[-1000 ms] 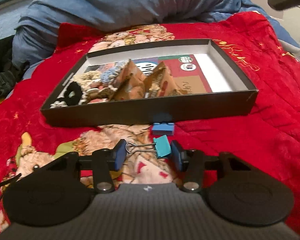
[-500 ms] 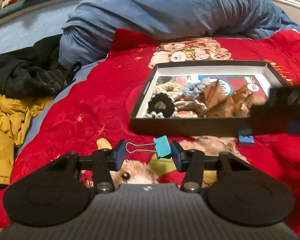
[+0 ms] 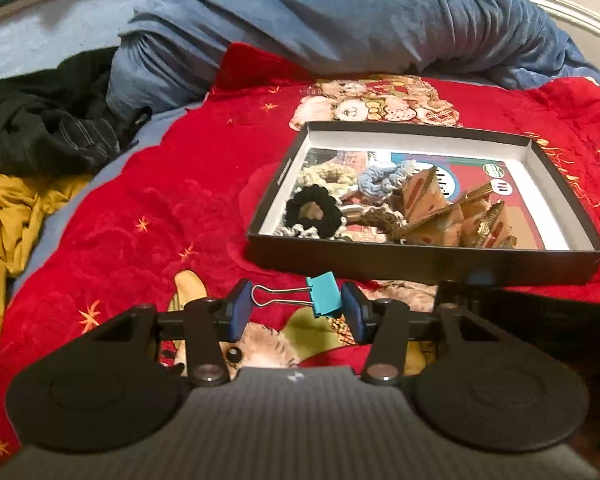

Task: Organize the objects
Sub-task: 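Grasp a blue binder clip with the left gripper while the right grasps another blue clip, then carry both blue binder clips over the box and lower them inside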

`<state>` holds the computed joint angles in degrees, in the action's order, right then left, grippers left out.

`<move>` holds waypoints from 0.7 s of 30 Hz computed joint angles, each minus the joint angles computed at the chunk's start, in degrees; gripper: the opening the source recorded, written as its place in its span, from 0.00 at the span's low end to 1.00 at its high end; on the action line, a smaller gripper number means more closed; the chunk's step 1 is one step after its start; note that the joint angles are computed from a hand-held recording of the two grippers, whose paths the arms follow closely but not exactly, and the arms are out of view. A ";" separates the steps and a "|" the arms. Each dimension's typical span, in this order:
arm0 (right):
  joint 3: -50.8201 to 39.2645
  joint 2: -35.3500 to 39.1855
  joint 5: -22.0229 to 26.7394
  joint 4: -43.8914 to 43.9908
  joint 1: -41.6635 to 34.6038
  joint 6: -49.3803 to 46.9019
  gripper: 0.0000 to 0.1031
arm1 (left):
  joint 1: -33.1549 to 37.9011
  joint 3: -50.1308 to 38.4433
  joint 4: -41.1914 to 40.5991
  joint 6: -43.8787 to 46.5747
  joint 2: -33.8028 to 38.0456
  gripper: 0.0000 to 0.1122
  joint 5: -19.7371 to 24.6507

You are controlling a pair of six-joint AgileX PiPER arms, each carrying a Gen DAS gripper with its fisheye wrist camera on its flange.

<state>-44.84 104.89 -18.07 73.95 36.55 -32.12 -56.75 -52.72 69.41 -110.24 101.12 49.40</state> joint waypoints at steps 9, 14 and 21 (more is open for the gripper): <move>-0.38 -0.10 -1.31 6.43 0.09 -4.96 0.25 | 1.20 0.24 0.88 -1.89 -0.60 0.47 -1.45; -0.02 -1.95 -1.60 12.90 1.29 -10.67 0.24 | 1.17 0.54 0.34 -2.17 -0.98 0.47 -2.13; 1.89 -6.07 -1.62 13.11 2.51 -8.99 0.24 | -0.32 -0.15 1.82 -3.36 -0.37 0.48 0.28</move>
